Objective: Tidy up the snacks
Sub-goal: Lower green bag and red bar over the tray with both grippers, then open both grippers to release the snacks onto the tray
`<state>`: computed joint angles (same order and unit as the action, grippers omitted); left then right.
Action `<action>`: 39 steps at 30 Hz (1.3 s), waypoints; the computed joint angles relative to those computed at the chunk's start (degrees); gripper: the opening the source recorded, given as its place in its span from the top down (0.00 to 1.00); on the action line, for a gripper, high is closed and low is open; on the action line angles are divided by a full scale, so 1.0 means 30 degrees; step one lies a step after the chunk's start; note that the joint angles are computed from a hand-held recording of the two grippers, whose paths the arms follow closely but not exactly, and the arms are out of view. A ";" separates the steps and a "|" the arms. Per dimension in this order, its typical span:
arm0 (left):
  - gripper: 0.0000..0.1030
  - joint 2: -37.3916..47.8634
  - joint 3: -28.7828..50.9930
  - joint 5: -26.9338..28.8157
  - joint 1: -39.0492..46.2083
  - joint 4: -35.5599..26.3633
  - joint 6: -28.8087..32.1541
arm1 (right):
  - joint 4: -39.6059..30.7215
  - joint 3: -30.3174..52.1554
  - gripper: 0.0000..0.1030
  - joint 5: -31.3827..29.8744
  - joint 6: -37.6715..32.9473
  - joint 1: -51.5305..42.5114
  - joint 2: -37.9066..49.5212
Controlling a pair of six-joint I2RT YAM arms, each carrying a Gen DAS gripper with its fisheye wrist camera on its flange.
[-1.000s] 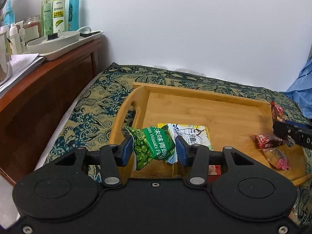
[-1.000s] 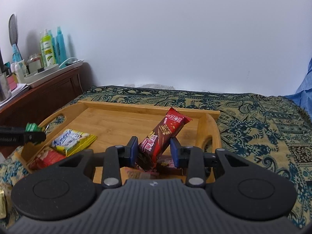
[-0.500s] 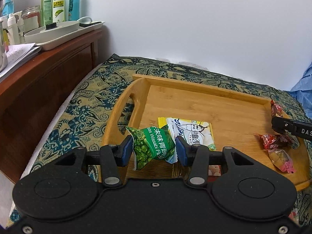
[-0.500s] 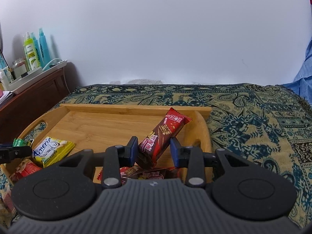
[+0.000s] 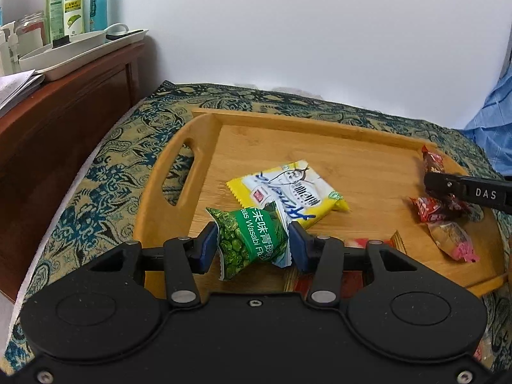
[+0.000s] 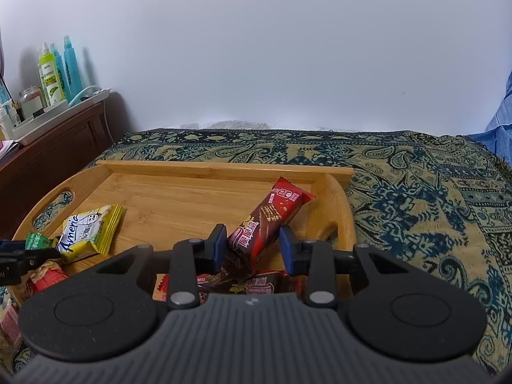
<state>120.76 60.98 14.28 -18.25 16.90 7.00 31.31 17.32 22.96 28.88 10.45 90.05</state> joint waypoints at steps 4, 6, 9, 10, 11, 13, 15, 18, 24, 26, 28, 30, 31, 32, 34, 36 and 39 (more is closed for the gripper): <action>0.56 -0.0060 -0.0128 0.0055 -0.0029 0.0083 0.0071 | -0.0386 0.0202 0.62 0.0004 0.0007 0.0037 0.0082; 0.56 -0.0011 -0.0067 0.0083 -0.0022 0.0070 0.0030 | -0.0494 0.0252 0.62 -0.0026 0.0030 0.0054 0.0106; 0.55 0.0031 -0.0077 0.0090 -0.0029 0.0149 0.0061 | -0.0775 0.0402 0.63 -0.0035 0.0097 0.0061 0.0210; 0.55 0.0047 -0.0095 0.0069 -0.0041 0.0205 0.0082 | -0.0814 0.0424 0.63 0.0012 0.0105 0.0101 0.0210; 0.55 0.0047 -0.0132 0.0056 -0.0047 0.0270 0.0110 | -0.0852 0.0445 0.63 0.0068 0.0113 0.0146 0.0224; 0.55 0.0049 -0.0198 0.0051 -0.0042 0.0376 0.0073 | -0.0985 0.0532 0.63 0.0179 0.0065 0.0229 0.0289; 0.54 0.0063 -0.0213 0.0033 -0.0057 0.0415 0.0083 | -0.1213 0.0662 0.63 0.0231 -0.0023 0.0278 0.0365; 0.54 0.0209 0.0029 0.0085 -0.0092 0.0236 -0.0051 | -0.1506 0.0810 0.63 0.0438 -0.0184 0.0385 0.0458; 0.52 0.0532 0.0433 0.0024 -0.0180 0.0180 0.0112 | -0.1045 0.0316 0.54 0.0647 0.0293 0.0577 0.0256; 0.50 0.0518 0.0461 0.0086 -0.0132 0.0093 0.0101 | -0.0640 -0.0026 0.54 0.0598 0.0489 0.0605 0.0032; 0.48 0.0432 0.0414 0.0156 -0.0026 0.0057 0.0054 | -0.0743 -0.0180 0.49 0.0543 0.0693 0.0590 -0.0269; 0.48 0.0281 0.0212 0.0142 0.0070 0.0184 0.0182 | -0.1062 -0.0326 0.47 0.0462 0.1024 0.0654 -0.0826; 0.47 0.0163 0.0011 0.0130 0.0108 0.0361 0.0292 | -0.1204 -0.0375 0.44 0.0617 0.1099 0.0777 -0.1055; 0.44 0.0012 -0.0242 0.0081 0.0127 0.0584 0.0389 | -0.1446 -0.0410 0.43 0.0935 0.1209 0.1029 -0.1351; 0.36 -0.0359 -0.0816 0.0104 0.0190 0.1081 0.0598 | -0.2131 -0.0569 0.40 0.1673 0.1388 0.1649 -0.2236; 0.31 -0.0831 -0.1507 0.0238 0.0280 0.1659 0.0770 | -0.3085 -0.0733 0.37 0.2775 0.1650 0.2475 -0.3284; 0.29 -0.1602 -0.2310 0.0793 0.0465 0.1905 0.0892 | -0.4998 -0.0863 0.32 0.4626 0.2394 0.4097 -0.5022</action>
